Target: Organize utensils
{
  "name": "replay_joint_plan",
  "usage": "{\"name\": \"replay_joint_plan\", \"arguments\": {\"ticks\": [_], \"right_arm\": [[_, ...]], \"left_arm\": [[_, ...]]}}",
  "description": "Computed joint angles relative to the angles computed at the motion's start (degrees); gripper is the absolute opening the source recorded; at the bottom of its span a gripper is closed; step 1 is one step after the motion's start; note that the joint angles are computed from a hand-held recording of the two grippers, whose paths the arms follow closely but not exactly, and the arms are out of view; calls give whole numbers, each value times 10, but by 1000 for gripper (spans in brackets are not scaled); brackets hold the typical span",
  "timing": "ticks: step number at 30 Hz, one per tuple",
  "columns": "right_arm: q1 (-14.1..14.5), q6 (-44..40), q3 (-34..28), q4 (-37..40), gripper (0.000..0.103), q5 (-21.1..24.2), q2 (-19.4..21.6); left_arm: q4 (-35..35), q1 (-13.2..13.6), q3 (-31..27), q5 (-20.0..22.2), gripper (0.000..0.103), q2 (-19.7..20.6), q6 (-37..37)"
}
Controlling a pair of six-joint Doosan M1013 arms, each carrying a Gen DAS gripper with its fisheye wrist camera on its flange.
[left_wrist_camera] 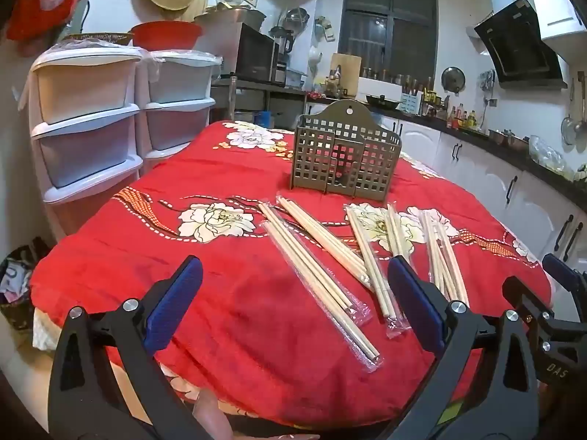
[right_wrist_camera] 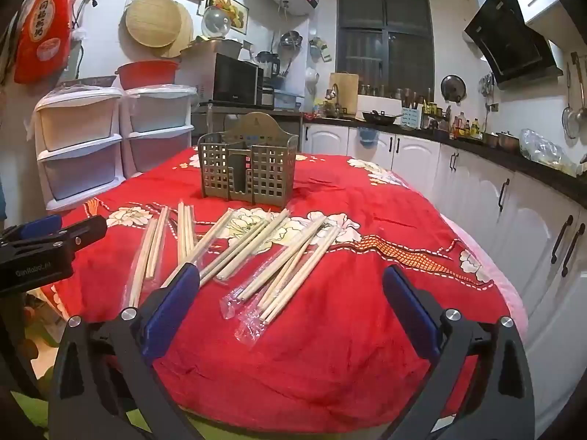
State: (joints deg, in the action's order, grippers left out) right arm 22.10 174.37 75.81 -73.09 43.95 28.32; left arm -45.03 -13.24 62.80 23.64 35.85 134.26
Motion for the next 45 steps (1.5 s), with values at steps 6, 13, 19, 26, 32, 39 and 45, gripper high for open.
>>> {"name": "replay_joint_plan", "arguments": {"ticks": [6,13,19,26,32,39,45], "right_arm": [[0,-8,-2,11,97,1,0],[0,-5,-1,6,97,2,0],[0,-6,-3,6,97,2,2],[-1,-7,-3,6,97,2,2],[-1,-8,-3,6,97,2,2],[-1,-7,-3,7,97,1,2],[-2,-8,-3,8,97,0,1]], "left_arm": [[-3,1,0,1,93,2,1],[6,0,-1,3,93,2,-9],[2,0,0,2,93,2,-5],[-1,0,0,2,93,2,-3],[-4,0,1,2,93,2,1],[-4,0,1,1,93,1,0],[0,1,-4,4,93,3,-3]]}}
